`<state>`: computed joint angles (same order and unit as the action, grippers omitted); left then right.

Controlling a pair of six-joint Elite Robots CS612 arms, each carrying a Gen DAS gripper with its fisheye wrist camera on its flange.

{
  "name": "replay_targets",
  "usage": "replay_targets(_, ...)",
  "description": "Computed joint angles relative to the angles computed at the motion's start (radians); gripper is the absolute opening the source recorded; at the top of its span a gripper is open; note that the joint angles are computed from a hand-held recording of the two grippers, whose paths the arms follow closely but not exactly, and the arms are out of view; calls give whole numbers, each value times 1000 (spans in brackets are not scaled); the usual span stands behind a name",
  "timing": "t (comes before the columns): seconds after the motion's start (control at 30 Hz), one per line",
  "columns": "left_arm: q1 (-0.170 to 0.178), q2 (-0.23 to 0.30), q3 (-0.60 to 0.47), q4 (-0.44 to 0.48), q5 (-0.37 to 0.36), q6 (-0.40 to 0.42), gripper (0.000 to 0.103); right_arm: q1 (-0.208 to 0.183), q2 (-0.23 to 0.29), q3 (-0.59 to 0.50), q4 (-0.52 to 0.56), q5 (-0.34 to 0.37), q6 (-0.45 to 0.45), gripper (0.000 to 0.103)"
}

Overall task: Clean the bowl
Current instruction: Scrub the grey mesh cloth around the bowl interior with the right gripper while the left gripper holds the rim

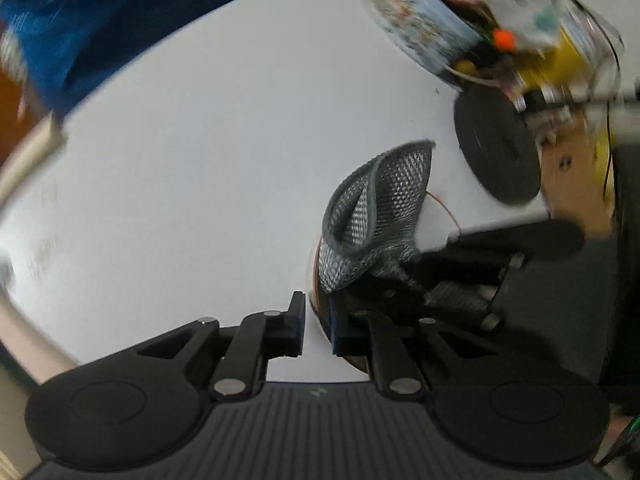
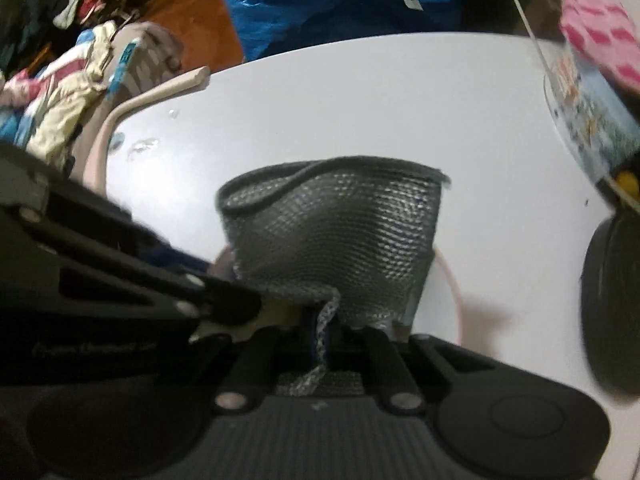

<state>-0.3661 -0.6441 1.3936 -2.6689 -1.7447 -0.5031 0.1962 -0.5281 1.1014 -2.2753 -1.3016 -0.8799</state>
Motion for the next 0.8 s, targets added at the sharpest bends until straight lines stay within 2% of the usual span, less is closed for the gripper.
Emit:
replay_targets(0.13,9,18,-31,-11,3,206,14,2,20,-37,-27,-25,-105,2)
replay_targets(0.2,10,22,-42,-17,38,238,11,3,21,-34,-66,-31,-171,1)
replay_targets(0.3,7,20,-41,-41,97,236,9,7,14,-6,-145,-42,-241,2)
replay_targets(0.33,8,19,-40,-45,92,208,9,9,11,6,-168,-50,-258,2)
replay_targets(0.37,10,20,-41,-47,85,178,9,12,11,7,-168,-61,-232,2)
replay_targets(0.43,9,16,-29,-59,70,80,9,18,14,-1,-142,-86,-132,2)
replay_targets(0.5,8,8,-8,-73,59,-25,8,13,21,-24,-69,-53,36,2)
replay_targets(0.57,6,0,15,-86,46,-123,9,9,18,-20,-58,-34,115,3)
replay_targets(0.67,7,-14,47,-94,23,-232,9,4,8,-8,-27,-11,168,5)
replay_targets(0.73,17,-16,57,-86,-32,-322,9,-2,3,-6,-2,12,190,5)
replay_targets(0.8,22,-14,54,-75,-65,-358,9,-7,0,-5,20,31,209,5)
